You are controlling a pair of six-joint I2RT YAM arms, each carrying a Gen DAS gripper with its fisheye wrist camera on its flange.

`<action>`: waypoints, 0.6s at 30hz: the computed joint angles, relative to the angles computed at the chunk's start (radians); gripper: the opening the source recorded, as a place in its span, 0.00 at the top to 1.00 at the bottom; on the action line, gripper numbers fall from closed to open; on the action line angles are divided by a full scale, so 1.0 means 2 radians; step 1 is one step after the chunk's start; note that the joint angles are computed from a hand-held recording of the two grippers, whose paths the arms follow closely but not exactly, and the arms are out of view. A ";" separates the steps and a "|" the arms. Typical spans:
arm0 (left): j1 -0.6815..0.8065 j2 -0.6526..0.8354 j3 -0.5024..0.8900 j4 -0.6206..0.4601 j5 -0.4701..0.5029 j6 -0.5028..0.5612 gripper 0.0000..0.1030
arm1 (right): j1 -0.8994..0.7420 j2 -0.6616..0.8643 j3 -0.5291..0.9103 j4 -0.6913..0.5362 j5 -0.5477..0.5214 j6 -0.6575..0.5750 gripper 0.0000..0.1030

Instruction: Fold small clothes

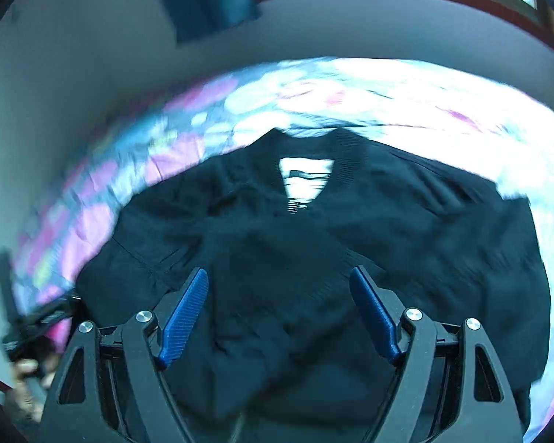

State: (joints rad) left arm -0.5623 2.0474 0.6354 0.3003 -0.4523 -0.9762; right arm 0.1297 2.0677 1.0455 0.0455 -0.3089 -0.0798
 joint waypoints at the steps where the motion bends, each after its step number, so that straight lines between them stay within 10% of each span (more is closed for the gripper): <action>1: -0.001 0.000 0.000 -0.001 -0.001 0.000 0.23 | 0.025 0.013 0.014 -0.002 0.036 -0.005 0.24; 7: 0.002 -0.002 -0.008 0.014 0.004 0.000 0.22 | 0.073 0.051 0.020 0.025 0.141 -0.027 0.26; 18: 0.004 0.000 -0.013 0.029 0.007 0.001 0.22 | -0.206 -0.006 -0.059 0.004 -0.182 -0.001 0.24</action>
State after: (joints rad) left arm -0.5543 2.0477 0.6087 0.3574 -0.4391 -0.9732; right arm -0.2828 2.0547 0.9267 0.0535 -0.6723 -0.0816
